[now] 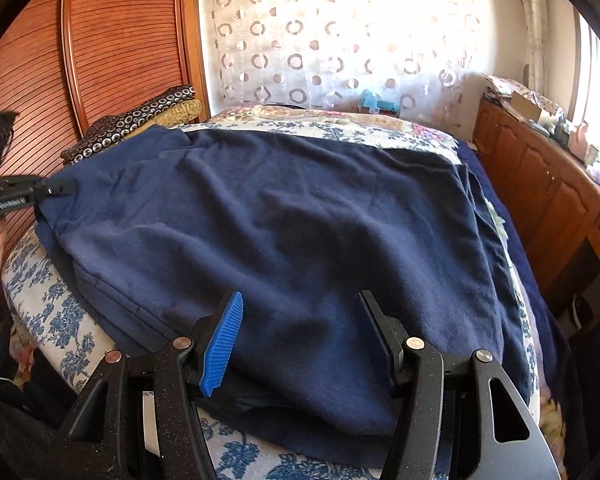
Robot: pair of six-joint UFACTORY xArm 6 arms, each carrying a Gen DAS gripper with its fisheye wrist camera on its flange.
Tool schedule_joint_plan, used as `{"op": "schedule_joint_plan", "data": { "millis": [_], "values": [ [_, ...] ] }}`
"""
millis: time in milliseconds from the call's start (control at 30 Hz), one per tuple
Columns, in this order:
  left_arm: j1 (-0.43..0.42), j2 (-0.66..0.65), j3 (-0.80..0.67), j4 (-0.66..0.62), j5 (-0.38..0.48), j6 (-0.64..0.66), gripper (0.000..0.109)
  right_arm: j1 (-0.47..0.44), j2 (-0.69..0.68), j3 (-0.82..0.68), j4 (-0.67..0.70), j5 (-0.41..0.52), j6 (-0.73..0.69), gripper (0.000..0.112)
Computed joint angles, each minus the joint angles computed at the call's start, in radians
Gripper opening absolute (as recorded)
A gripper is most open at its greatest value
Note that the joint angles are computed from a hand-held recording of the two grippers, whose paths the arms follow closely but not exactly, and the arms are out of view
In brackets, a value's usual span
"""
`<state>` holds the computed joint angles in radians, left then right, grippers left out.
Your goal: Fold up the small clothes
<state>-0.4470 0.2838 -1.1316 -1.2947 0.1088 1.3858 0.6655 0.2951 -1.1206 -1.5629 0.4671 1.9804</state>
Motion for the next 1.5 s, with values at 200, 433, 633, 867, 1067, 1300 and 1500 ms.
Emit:
{"op": "schedule_joint_plan", "data": {
  "millis": [200, 433, 633, 867, 1067, 1300, 1500],
  "values": [
    [-0.073, -0.009, -0.034, -0.014, -0.033, 0.024, 0.009, -0.005, -0.025, 0.036, -0.043, -0.006, 0.065, 0.060],
    [-0.139, 0.005, -0.085, 0.072, -0.013, -0.039, 0.009, -0.003, -0.066, 0.091, -0.120, -0.004, 0.170, 0.060],
    [-0.175, 0.019, -0.128, 0.141, 0.018, -0.096, 0.009, -0.002, -0.126, 0.167, -0.157, 0.017, 0.238, 0.060],
    [-0.218, 0.048, -0.219, 0.215, 0.061, -0.168, 0.009, 0.014, -0.214, 0.270, -0.183, 0.062, 0.317, 0.060],
    [-0.271, 0.100, -0.314, 0.326, 0.091, -0.259, 0.009, 0.021, -0.294, 0.356, -0.181, 0.104, 0.348, 0.060],
    [-0.327, 0.172, -0.441, 0.434, 0.143, -0.350, 0.009, 0.046, -0.419, 0.460, -0.147, 0.161, 0.344, 0.060],
    [-0.350, 0.253, -0.536, 0.551, 0.193, -0.455, 0.009, 0.111, -0.542, 0.534, -0.061, 0.260, 0.290, 0.060]
  ]
}}
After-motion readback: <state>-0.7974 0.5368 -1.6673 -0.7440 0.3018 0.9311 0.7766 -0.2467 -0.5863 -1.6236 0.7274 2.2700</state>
